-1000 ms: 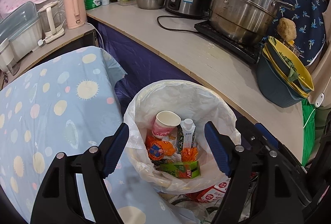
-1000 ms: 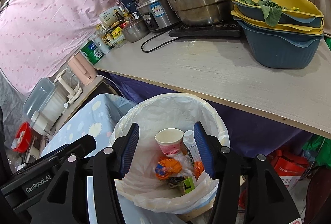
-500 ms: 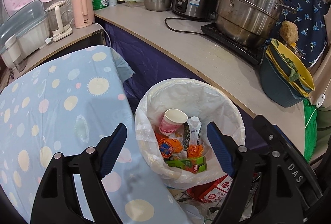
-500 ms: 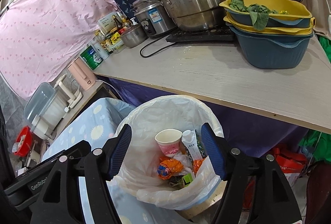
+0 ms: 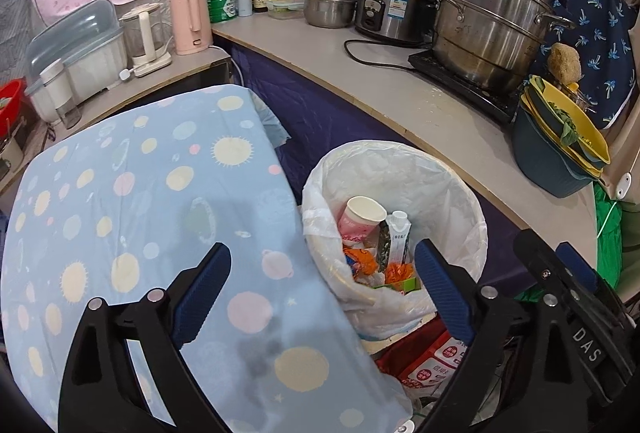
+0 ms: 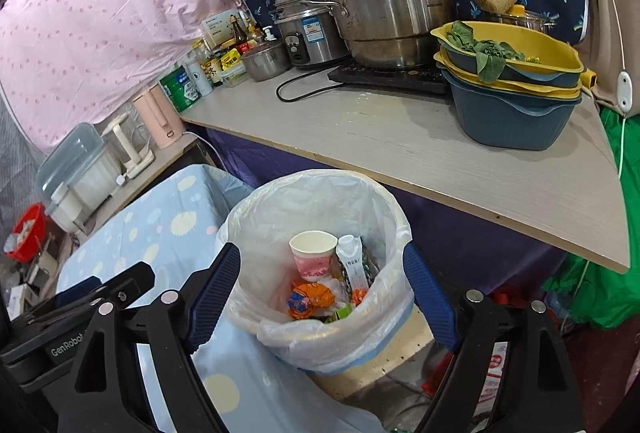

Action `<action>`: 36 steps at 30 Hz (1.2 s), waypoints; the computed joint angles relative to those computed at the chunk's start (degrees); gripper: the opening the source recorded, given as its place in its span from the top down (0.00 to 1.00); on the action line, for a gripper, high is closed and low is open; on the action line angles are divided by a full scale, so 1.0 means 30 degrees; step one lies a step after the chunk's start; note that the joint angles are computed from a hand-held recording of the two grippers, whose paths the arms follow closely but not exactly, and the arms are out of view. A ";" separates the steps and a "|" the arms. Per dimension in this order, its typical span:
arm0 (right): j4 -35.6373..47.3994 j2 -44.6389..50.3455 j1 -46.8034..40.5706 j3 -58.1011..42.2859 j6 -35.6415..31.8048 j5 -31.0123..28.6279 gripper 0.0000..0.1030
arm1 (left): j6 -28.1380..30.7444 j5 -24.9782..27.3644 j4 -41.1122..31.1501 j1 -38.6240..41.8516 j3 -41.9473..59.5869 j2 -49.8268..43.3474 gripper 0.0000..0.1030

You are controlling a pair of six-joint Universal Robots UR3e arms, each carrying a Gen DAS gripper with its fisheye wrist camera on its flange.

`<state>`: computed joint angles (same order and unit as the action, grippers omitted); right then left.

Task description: Collect trash

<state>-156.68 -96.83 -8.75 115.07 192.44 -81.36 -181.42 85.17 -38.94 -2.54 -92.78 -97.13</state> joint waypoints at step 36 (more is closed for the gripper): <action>0.3415 -0.3216 0.3208 0.0888 -0.0158 -0.2608 0.07 | 0.2338 -0.0300 -0.1350 0.3338 -0.6013 0.6422 0.10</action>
